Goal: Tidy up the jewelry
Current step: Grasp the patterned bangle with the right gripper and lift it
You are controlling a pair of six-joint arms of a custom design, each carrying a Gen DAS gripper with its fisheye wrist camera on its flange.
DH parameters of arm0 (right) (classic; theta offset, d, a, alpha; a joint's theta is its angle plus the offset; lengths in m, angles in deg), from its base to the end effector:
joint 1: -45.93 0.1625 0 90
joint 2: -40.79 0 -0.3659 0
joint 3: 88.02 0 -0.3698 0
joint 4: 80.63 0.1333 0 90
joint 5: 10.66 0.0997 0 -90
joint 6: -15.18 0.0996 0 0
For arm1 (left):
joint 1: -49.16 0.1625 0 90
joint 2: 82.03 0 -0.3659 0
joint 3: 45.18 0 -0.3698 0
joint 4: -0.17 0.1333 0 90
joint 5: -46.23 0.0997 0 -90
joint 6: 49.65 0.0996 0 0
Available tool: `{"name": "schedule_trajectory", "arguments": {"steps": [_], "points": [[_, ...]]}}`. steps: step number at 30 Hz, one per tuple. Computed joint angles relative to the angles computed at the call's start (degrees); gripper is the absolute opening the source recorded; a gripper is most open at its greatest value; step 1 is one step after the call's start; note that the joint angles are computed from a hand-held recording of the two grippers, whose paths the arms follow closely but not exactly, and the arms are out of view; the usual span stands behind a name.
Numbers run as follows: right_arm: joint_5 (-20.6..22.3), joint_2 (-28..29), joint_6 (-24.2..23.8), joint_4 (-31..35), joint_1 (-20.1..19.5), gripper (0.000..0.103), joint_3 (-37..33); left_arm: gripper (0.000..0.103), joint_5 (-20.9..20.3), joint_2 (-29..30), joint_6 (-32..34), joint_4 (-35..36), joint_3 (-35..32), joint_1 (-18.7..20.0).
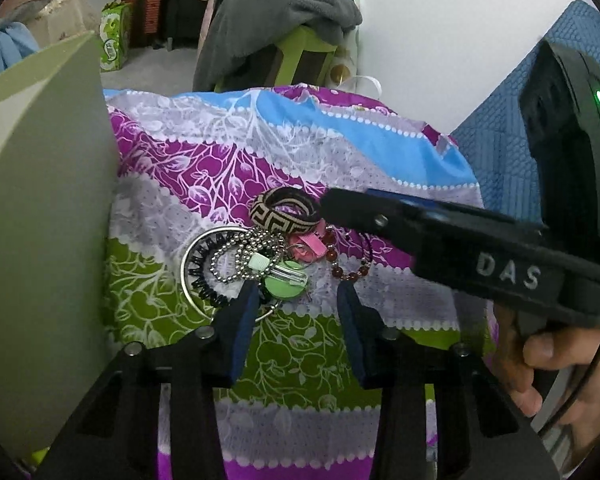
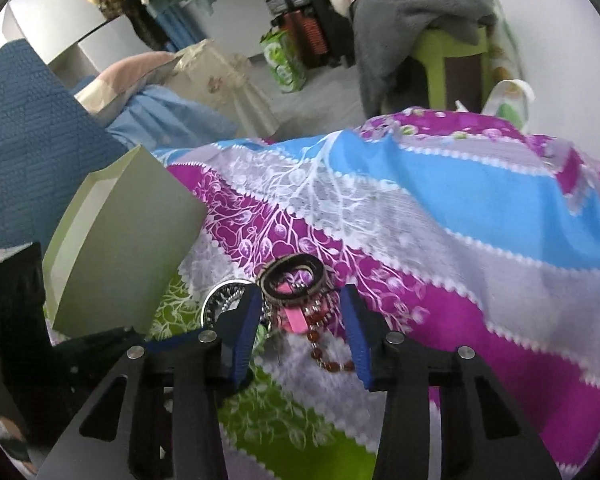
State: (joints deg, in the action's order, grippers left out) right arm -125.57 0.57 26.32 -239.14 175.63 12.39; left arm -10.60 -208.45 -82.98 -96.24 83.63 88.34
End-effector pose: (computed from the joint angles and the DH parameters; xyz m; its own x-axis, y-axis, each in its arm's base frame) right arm 0.4375 -0.3840 0.0029 -0.8450 -0.3753 0.3810 -0.4778 0.8498 -0.2225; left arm -0.0810 -0.3083 0.3653 -0.8916 0.1756 -0.4175 0.3392 0.8698 -0.3585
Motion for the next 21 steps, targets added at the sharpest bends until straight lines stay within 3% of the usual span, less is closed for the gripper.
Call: {"name": "schedule_trajectory", "arguments": {"steps": [9,11,15,21], "points": [[1.3,2.2,-0.7,0.9,-2.3,0.031,-1.7,0.037,-0.1,0.9,2.4,-4.3,1.1,1.9],[1.7,2.6,-0.6,1.0,-2.5,0.029,-2.0,0.031,-0.5,1.5,2.6,-5.2,1.1,2.8],[2.1,3.0,-1.4,1.2,-2.4,0.008,-2.5,0.027,-0.6,1.8,3.2,-5.8,1.1,3.1],[-0.2,2.5,-0.5,-0.4,-1.6,0.007,-2.2,0.027,-1.9,0.9,2.9,-5.5,0.8,2.5]]}}
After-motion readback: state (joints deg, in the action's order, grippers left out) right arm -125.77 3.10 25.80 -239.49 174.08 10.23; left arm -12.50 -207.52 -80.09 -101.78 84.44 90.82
